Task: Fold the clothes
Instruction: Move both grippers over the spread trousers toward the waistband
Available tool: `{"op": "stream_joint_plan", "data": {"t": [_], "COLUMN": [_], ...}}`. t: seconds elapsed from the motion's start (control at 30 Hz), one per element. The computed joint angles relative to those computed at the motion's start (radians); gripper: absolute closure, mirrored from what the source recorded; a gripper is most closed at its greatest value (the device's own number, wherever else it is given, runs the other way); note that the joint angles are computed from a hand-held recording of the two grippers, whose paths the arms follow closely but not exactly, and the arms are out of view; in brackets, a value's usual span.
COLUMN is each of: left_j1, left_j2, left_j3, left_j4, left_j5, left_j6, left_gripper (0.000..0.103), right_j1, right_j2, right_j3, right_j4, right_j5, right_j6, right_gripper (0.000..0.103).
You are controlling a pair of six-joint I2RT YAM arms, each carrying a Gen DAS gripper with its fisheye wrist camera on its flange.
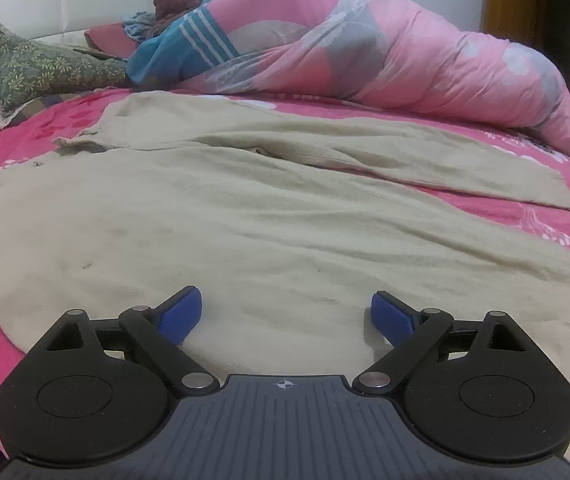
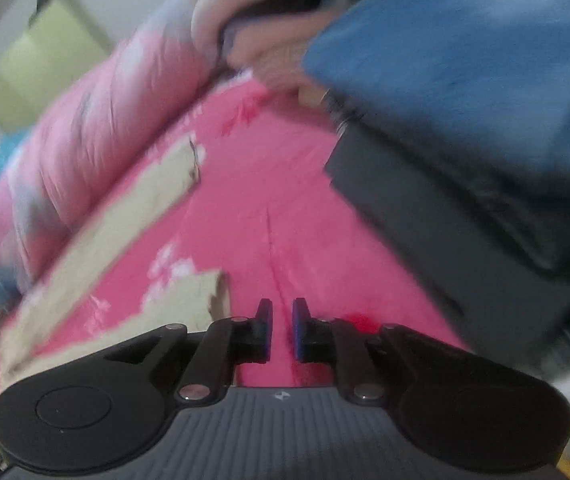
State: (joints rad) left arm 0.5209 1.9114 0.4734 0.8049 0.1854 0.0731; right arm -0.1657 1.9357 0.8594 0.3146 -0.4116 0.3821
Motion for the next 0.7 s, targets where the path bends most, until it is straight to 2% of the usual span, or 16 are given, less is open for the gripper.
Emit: {"op": "stream_joint_plan", "data": {"t": [0.03, 0.1, 0.2, 0.27, 0.37, 0.5, 0.57, 0.63, 0.67, 0.7], "left_j1": [0.002, 0.007, 0.012, 0.017, 0.022, 0.043, 0.067, 0.111, 0.143, 0.173], "left_j2": [-0.001, -0.003, -0.022, -0.039, -0.067, -0.105, -0.12, -0.126, -0.13, -0.142], "left_j3": [0.002, 0.005, 0.001, -0.015, -0.046, -0.087, -0.103, -0.112, -0.118, -0.126], "left_j4": [-0.004, -0.014, -0.033, -0.034, -0.029, -0.045, -0.062, -0.081, -0.081, -0.086], "left_j5": [0.004, 0.012, 0.022, 0.035, 0.051, 0.077, 0.097, 0.129, 0.157, 0.184], "left_j6": [0.004, 0.013, 0.016, 0.02, 0.027, 0.048, 0.063, 0.08, 0.091, 0.103], "left_gripper": [0.009, 0.008, 0.006, 0.005, 0.003, 0.001, 0.001, 0.001, 0.001, 0.001], "right_j1": [-0.005, 0.033, 0.159, 0.273, 0.487, 0.721, 0.776, 0.804, 0.803, 0.779], "right_j2": [-0.026, -0.097, -0.177, -0.171, -0.112, 0.051, 0.139, 0.206, 0.231, 0.229], "right_j3": [-0.038, -0.108, -0.186, -0.179, -0.099, 0.101, 0.191, 0.252, 0.262, 0.222], "right_j4": [0.041, 0.084, 0.144, 0.162, 0.15, 0.104, 0.094, 0.035, 0.021, 0.062], "right_j5": [-0.011, 0.037, 0.136, 0.162, 0.226, 0.264, 0.245, 0.285, 0.298, 0.258], "right_j6": [0.013, -0.024, -0.1, -0.139, -0.218, -0.349, -0.418, -0.466, -0.474, -0.472], "right_gripper": [0.091, 0.091, 0.091, 0.091, 0.091, 0.091, 0.089, 0.087, 0.085, 0.085]}}
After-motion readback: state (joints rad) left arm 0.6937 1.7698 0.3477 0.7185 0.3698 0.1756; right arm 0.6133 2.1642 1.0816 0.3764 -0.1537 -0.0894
